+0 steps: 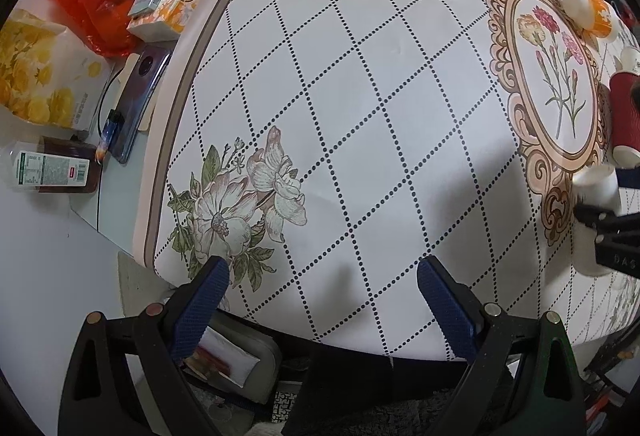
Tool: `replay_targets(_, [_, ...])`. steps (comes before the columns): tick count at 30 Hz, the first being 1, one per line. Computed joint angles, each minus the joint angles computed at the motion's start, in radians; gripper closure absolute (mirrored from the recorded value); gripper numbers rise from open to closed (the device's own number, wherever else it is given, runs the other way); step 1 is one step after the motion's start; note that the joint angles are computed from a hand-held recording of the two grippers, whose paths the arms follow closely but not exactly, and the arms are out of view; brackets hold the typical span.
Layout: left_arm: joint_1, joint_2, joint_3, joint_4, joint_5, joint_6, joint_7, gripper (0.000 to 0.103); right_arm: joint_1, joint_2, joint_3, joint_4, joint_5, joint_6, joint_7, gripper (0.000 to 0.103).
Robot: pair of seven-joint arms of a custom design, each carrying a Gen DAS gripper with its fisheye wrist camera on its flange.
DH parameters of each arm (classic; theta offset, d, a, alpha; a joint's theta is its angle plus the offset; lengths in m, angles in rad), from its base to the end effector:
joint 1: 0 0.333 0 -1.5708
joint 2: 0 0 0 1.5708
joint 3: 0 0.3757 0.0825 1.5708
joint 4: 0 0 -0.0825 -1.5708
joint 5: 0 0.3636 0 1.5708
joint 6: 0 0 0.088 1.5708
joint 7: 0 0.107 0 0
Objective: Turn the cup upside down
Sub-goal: 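Lower the inverted cup onto the table and open the right gripper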
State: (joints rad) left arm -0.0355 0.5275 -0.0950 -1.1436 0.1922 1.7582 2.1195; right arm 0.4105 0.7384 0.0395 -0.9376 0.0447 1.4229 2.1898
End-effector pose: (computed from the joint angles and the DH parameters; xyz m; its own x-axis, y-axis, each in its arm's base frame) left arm 0.7254 -0.0575 0.5648 -0.6288 -0.7593 -0.1675 -0.7702 0.6378 0.0003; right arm 0.6712 0.3175 0.4740 -0.1627 -0.9828 0.0870 -0.9529 0.1794 0.2445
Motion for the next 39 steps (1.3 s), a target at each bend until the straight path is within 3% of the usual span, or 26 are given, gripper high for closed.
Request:
replay_targets(4, [-0.005,0.011,-0.005,0.022,-0.006,-0.017,0.006,0.007,0.013,-0.119,-0.027,-0.188,-0.041,0.207,0.089,0.042])
replay_targets(7, [-0.009,0.019,-0.008,0.035,-0.014,-0.028,0.008,0.007,0.032,-0.229,-0.049,-0.374,-0.115,0.426,0.201,0.042])
replay_targets(10, [-0.018,0.022,-0.010,0.032,-0.013,-0.028,0.007,0.007,0.074,-0.329,-0.082,-0.564,-0.269,0.665,0.391,0.042])
replay_targets(13, [-0.024,0.014,-0.011,0.010,-0.005,-0.017,0.013,0.007,0.121,-0.363,-0.103,-0.676,-0.448,0.792,0.602,0.042])
replay_targets(17, [-0.028,-0.007,-0.014,-0.030,0.001,0.005,0.028,0.007,0.168,-0.352,-0.084,-0.663,-0.591,0.752,0.739,0.042])
replay_targets(21, [-0.028,-0.021,-0.015,-0.055,0.002,0.019,0.041,0.007,0.185,-0.338,-0.053,-0.641,-0.641,0.695,0.742,0.042])
replay_targets(37, [0.003,-0.100,-0.030,-0.154,-0.062,0.070,0.104,0.007,0.189,-0.344,-0.010,-0.633,-0.556,0.608,0.770,0.041])
replay_targets(39, [0.009,-0.113,-0.033,-0.164,-0.077,0.078,0.118,0.007,0.191,-0.345,-0.008,-0.619,-0.531,0.580,0.791,0.025])
